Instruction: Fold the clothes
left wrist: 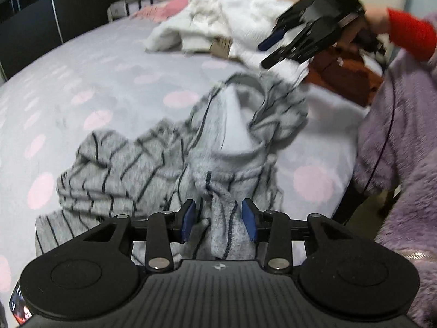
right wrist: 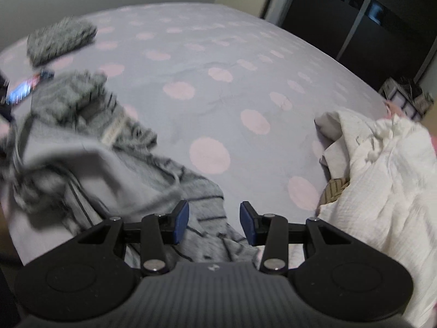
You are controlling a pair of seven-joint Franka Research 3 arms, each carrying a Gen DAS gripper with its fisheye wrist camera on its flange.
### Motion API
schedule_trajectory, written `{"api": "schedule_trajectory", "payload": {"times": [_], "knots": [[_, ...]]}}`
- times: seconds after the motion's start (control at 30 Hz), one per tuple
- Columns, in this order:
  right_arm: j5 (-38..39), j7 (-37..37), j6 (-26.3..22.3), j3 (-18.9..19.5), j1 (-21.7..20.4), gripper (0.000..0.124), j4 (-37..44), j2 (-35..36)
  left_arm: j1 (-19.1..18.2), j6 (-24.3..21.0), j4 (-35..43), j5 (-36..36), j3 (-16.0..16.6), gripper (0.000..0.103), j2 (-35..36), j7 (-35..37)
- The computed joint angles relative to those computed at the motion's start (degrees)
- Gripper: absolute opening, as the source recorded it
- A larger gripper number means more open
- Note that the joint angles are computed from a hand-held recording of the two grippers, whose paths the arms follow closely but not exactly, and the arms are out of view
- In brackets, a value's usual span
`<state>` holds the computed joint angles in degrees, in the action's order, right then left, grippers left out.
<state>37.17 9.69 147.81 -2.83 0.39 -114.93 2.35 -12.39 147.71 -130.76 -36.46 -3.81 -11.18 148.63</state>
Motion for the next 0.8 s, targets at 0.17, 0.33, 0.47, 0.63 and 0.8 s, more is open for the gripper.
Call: {"api": "schedule_trajectory", "payload": {"times": [0.17,0.33,0.47,0.63,0.8], "knots": [[-4.3,-2.9,-0.5,-0.2,-0.5,0.043,1.0,1.8,0.2,-0.8,0.4,0.2,-0.1,0.019,0.4,-1.0],[-2.8,-7.5,-7.6,0.3,-1.4,0.038,2.8,2.9,1.2,1.1,-0.1,4.2,-1.1,0.010,0.2,-4.5],[-4.7,-10.3,-15.4,0.0,-1.8,0.005,3.0,1.9,3.0,5.9,-0.7,10.0,-1.2,0.004,0.2,-13.4],[-8.0,-12.5,-23.6,-0.8,-1.8,0.005,1.3,-1.1,7.0,9.9,-0.9,25.9,-2.9,0.000,0.9,-29.7],[-12.8,-12.2,-25.2,-1.3,-1.4,0.011,-0.6,-2.6,6.1,10.0,-0.7,30.5,-1.3,0.000,1.3,-33.6]]}}
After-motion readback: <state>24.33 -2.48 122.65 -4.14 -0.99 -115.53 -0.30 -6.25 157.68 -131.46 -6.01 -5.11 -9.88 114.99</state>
